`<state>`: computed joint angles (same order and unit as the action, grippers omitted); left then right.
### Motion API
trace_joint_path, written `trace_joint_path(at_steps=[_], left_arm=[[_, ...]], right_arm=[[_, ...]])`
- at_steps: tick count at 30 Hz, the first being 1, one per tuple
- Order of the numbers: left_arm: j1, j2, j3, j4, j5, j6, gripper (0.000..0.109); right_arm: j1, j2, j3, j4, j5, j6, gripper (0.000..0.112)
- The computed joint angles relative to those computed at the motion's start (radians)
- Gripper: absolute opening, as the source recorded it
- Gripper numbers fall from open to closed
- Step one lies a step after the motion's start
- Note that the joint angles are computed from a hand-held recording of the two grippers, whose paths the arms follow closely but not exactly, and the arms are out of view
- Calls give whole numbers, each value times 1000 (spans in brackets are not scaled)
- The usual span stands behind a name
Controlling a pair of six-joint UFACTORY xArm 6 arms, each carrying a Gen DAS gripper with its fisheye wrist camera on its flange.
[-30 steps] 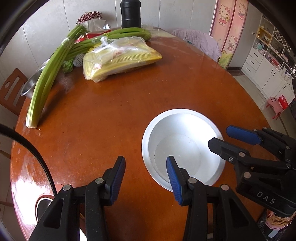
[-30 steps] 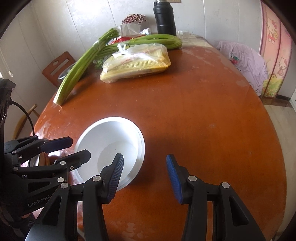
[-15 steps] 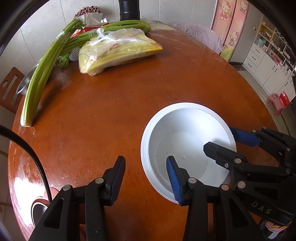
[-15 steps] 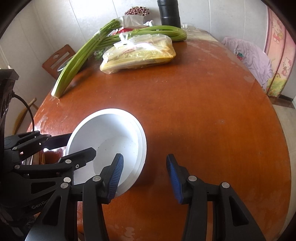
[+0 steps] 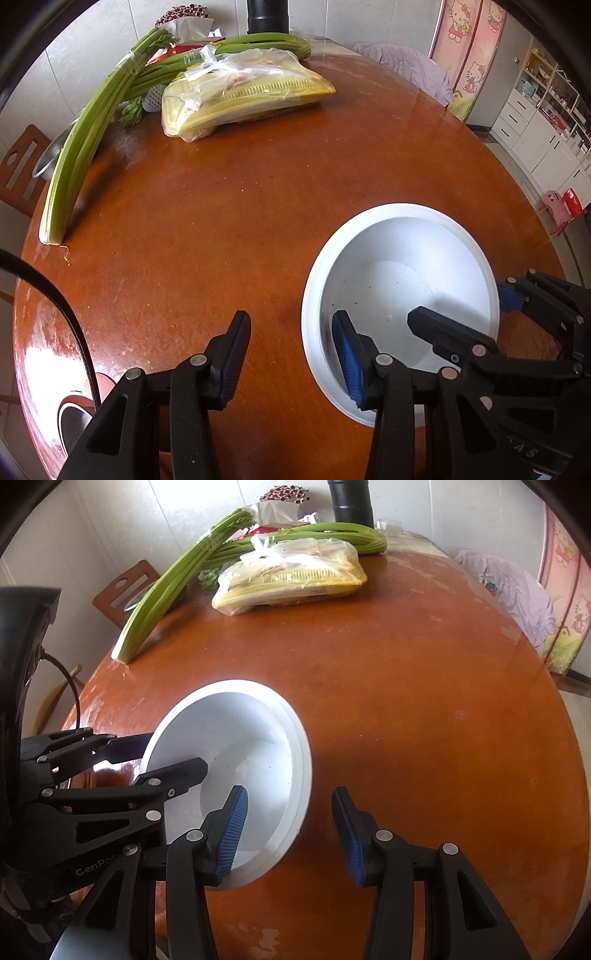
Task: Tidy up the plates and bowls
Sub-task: 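Close the left tool on the second white bowl's rim and lift it, then turn the held white bowl over and carry it above the steel bowl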
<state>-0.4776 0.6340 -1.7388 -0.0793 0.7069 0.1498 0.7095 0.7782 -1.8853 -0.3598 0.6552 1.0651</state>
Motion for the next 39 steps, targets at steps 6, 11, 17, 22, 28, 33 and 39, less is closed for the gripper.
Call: trace_joint_path(at_steps=[6, 11, 17, 22, 28, 33, 39], left_arm=[[6, 19, -27, -33, 27, 10, 46], [7, 19, -29, -71, 38, 43, 34], [8, 11, -25, -115, 57, 81, 22], [7, -18, 9, -132, 39, 100, 22], [8, -52, 45, -137, 18, 104, 22], [6, -97, 98, -144, -7, 110, 22], [5, -156, 164, -175, -42, 132, 19]], right_arm=[[4, 4, -4, -8, -8, -1, 46], [6, 3, 3, -7, -37, -15, 39], [9, 2, 4, -4, -48, -23, 37], [9, -19, 39, 16, -89, -22, 37], [19, -32, 41, -20, -86, 4, 37], [28, -59, 68, -49, -94, 36, 37], [41, -97, 103, -106, -107, 88, 35]])
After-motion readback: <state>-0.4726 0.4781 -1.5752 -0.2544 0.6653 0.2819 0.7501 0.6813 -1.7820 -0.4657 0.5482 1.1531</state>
